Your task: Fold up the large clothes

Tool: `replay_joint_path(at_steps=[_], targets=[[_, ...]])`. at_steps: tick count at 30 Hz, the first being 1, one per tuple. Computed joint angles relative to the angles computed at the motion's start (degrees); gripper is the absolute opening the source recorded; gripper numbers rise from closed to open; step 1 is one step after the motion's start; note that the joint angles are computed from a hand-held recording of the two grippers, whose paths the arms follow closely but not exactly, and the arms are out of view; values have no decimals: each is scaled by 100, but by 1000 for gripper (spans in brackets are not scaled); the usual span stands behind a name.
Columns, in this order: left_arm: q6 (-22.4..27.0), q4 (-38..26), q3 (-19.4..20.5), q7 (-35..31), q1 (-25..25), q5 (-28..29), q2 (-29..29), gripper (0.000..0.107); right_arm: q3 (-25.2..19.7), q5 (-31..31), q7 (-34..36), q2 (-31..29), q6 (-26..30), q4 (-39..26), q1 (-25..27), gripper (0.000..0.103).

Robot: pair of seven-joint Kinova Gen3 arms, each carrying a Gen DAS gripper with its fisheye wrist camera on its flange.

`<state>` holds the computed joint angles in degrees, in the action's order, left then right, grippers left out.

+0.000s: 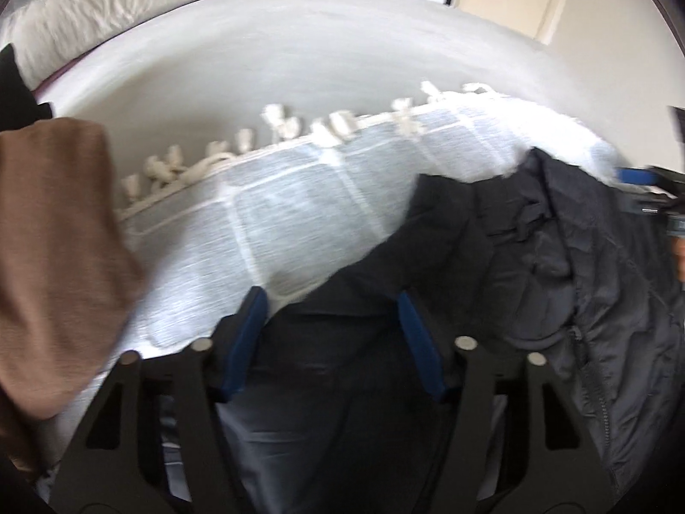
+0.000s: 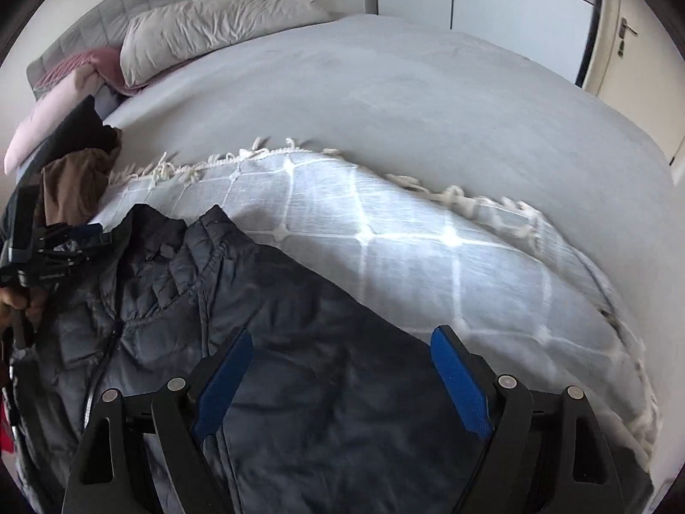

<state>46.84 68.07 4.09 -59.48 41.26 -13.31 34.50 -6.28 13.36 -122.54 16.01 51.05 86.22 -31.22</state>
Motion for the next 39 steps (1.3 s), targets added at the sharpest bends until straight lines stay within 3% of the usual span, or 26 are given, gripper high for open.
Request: replay_joint_path(at_steps=[1, 2, 3, 4, 5, 6, 7, 9, 11, 14, 16, 18, 19, 20, 21, 22, 25, 27, 30, 34, 36, 39], targets=[[-160, 126, 110, -38, -91, 74, -55, 49, -31, 45, -115, 165, -41, -89, -25, 86], [-392, 309, 273, -91, -223, 223, -116, 30, -87, 52, -180, 320, -124, -136, 9, 81], [-625, 456, 330, -79, -254, 289, -167, 22, -169, -20, -271, 445, -299, -124, 74, 68], [-858, 600, 281, 21, -179, 266, -226, 13, -234, -95, -341, 515, -483, -63, 127, 63], [-1091, 790, 128, 177, 2, 171, -310, 9, -236, -77, -452, 507, -646, 49, 74, 51], [-1291, 926, -130, 410, 266, -12, -354, 8, -199, 24, -530, 421, -785, 183, -38, 21], [-1417, 992, -395, 643, 531, -215, -370, 7, -252, 31, -533, 350, -908, 289, -44, 10], [-1491, 995, -926, 1109, 1019, -513, -439, 7, -227, 220, -719, 251, -1031, 439, -168, 6], [-1202, 691, -1457, 1566, 1479, -835, -279, 8, 208, 686, -1144, 163, -961, 486, -652, 6], [-503, 71, -1699, 1677, 1705, -998, 238, 17, 747, 1297, -1843, 334, -636, 298, -1207, 8], [-37, -164, -1977, 1461, 1947, -923, 290, 21, 595, 1384, -2065, 546, -338, 90, -1148, 13], [429, -220, -2040, 1573, 2175, -1121, 83, 37, 353, 1670, -2328, 536, -47, -18, -1129, 22], [662, -158, -1950, 1684, 2261, -1312, -92, 54, 275, 1781, -2457, 470, 29, -2, -1155, 26], [895, -64, -1758, 1807, 2300, -1539, -295, 63, 209, 1826, -2535, 319, 45, 84, -1189, 37], [1128, 45, -1544, 1900, 2356, -1757, -523, 65, 124, 1879, -2578, 132, 52, 213, -1216, 52], [1361, 95, -1408, 1962, 2432, -1938, -659, 68, 39, 1915, -2590, -6, 114, 262, -1238, 58], [2060, 485, -1413, 2030, 3003, -2236, -1250, 80, -386, 2134, -2827, -520, 540, 418, -1388, 64], [2526, 730, -1208, 2329, 3219, -2480, -1531, 81, -792, 2243, -3207, -830, 924, 451, -1444, 73], [3225, 1318, -559, 3026, 3316, -2891, -2031, 81, -1160, 2636, -3868, -1096, 1623, 476, -1933, 79], [4074, 1696, 42, 3958, 3314, -2634, -2344, 83, -1733, 2895, -4554, -1348, 2526, 364, -2412, 84], [4113, 1972, 278, 4424, 3304, -2342, -2466, 83, -1937, 2903, -4896, -1472, 2655, 421, -2544, 84], [3700, 2458, 403, 4871, 3204, -1888, -2585, 83, -2312, 2923, -5356, -1634, 2723, 575, -2731, 85]])
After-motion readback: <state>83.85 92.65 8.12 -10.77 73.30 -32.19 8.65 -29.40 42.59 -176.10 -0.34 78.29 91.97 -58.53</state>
